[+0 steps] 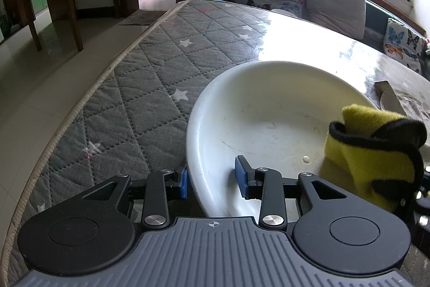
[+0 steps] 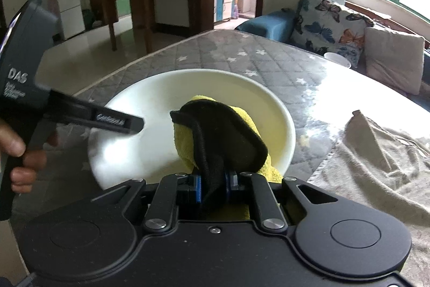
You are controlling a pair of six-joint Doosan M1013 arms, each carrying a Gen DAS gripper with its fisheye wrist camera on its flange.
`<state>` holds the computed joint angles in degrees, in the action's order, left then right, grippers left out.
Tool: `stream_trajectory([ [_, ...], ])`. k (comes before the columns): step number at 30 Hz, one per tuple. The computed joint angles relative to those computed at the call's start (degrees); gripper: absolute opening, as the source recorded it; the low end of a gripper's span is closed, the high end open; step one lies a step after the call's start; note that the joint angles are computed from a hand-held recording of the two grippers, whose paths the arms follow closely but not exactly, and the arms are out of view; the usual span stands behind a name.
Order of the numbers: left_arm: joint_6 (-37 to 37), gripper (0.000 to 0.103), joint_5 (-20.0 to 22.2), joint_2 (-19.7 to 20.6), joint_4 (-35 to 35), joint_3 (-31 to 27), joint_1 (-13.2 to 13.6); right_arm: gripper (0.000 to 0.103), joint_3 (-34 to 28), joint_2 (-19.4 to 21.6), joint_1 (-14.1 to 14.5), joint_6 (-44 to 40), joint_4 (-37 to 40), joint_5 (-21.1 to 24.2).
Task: Clean bowl
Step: 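Wipe the cloth across the bowl interior toward the rim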
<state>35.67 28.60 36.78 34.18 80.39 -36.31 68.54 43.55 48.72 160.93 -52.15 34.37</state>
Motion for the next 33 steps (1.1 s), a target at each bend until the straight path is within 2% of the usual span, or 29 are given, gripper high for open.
stream_trajectory([
  [6, 1.23, 0.036, -0.33, 0.11, -0.53, -0.04, 0.49, 0.015, 0.33, 0.21, -0.43, 4.33, -4.78, 0.54],
  [14, 1.33, 0.036, 0.1, 0.16, -0.3, -0.22, 0.37, 0.015, -0.38, 0.93, -1.28, 6.08, -6.26, 0.36],
  [24, 1.32, 0.037, 0.28, 0.24, -0.12, -0.33, 0.25, 0.015, -2.64, 2.49, -2.2, 3.74, -4.66, 0.11],
  [33, 1.43, 0.037, 0.38, 0.19, -0.02, -0.34, 0.05, 0.015, -5.74, 4.31, -2.9, -2.41, -0.75, 0.43],
])
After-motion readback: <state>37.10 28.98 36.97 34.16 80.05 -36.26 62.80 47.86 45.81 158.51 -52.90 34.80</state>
